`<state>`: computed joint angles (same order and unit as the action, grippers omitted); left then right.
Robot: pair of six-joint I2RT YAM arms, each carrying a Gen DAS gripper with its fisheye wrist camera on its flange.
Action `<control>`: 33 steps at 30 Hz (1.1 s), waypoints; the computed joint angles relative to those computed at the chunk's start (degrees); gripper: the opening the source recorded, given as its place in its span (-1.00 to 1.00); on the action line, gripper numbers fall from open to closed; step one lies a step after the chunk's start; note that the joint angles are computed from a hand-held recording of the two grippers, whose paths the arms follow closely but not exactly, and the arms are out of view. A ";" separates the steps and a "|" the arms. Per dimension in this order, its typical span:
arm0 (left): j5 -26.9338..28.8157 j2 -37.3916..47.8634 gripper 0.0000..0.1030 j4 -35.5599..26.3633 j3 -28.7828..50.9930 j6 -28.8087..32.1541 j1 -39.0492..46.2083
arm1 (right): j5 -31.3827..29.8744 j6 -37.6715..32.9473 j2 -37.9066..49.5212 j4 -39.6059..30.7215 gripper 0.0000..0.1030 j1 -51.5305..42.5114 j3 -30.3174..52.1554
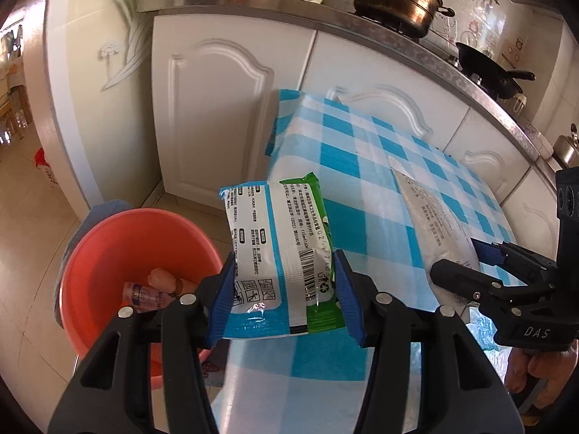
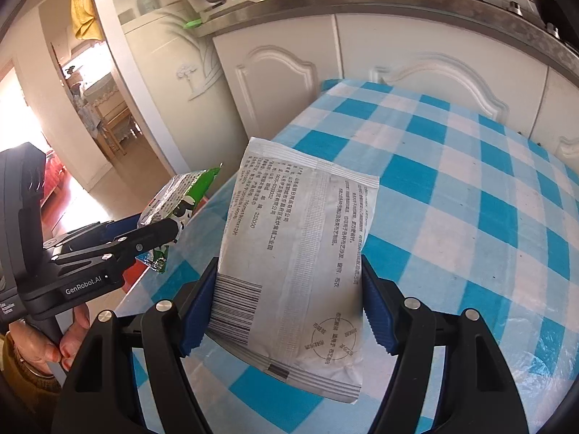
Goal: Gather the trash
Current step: 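Carry both packets with both tools to the red bucket, then open both tools to drop the packets into the bucket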
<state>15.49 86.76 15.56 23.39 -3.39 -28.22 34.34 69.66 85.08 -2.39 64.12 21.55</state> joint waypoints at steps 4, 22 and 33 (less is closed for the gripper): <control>1.75 0.40 0.02 0.17 -0.55 2.83 7.81 | -4.00 -7.94 4.93 4.73 0.40 -3.07 5.20; 6.21 21.29 0.02 4.72 6.46 12.58 31.09 | -23.50 -26.37 35.40 7.29 0.40 -11.69 39.31; 4.06 31.01 0.03 8.72 9.66 11.61 28.86 | -26.12 -27.11 44.17 2.71 0.52 -13.67 49.36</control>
<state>19.56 117.76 24.28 33.05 8.21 0.64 8.22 42.55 129.25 0.32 50.45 70.90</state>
